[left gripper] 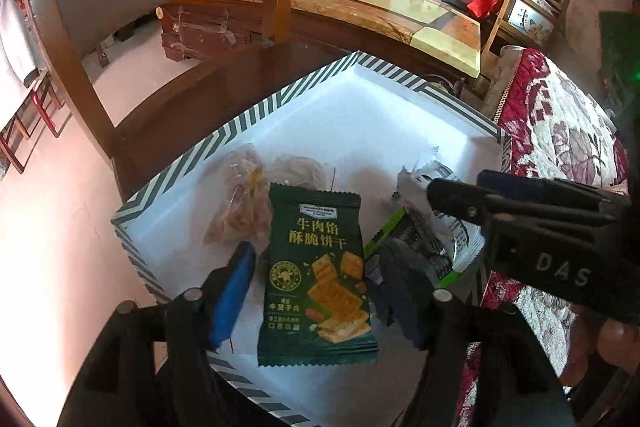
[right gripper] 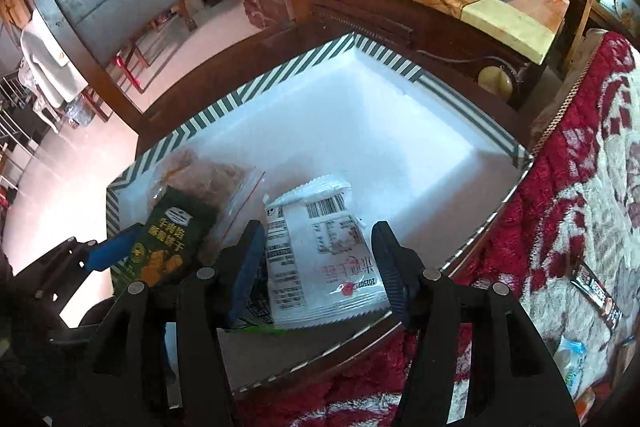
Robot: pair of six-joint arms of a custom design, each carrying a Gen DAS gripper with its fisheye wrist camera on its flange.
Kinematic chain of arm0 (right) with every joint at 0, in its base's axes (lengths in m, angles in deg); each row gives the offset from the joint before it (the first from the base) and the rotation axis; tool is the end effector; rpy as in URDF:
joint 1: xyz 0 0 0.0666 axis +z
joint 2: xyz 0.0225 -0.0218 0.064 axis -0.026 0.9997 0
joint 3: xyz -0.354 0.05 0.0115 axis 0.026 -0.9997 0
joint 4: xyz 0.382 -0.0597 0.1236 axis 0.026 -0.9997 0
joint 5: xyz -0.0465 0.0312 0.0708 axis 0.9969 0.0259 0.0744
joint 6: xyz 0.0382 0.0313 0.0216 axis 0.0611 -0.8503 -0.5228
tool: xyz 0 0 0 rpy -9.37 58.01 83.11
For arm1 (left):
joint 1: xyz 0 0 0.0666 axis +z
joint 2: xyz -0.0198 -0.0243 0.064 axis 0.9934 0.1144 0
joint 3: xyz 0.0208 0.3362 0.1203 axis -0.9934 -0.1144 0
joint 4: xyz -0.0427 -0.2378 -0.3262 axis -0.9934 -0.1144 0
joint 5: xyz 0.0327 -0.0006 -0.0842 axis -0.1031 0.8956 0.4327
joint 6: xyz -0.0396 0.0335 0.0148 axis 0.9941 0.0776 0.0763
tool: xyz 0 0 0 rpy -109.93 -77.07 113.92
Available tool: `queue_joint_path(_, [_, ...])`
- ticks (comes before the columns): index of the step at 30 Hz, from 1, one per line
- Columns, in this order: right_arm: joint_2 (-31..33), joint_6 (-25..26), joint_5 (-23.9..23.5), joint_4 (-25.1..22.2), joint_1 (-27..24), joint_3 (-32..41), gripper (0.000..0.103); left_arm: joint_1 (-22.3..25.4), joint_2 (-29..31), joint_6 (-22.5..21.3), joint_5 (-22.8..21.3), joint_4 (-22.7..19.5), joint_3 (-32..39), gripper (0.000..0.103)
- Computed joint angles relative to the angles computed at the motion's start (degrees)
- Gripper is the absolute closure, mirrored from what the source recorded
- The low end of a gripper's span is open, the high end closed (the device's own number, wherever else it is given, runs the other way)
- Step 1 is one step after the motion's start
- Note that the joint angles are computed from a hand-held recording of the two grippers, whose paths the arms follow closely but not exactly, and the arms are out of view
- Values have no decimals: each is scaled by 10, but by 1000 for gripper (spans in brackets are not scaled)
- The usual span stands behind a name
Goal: Organize snacks
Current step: 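Carry both held packets over the white tray and lower them inside, then open both tools to release the packets and move back to the blanket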
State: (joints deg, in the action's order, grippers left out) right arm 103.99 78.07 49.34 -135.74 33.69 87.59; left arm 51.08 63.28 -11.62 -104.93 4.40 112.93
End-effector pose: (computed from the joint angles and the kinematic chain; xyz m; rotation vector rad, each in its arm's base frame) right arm 0.4677 0.3361 0.3886 -0.6098 2.5737 0.4918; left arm 0.3691 -0.2202 0.3513 -0.2923 2.5291 -0.0251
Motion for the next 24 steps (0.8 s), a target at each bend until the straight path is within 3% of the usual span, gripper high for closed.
queue_joint_path(10, [-71, -25, 4, 25, -6, -75, 47, -24, 0, -7, -27, -10, 14, 22])
queue_joint_path(24, [-168, -47, 33, 42, -25, -163, 47, -64, 8, -12, -44, -22, 35, 20])
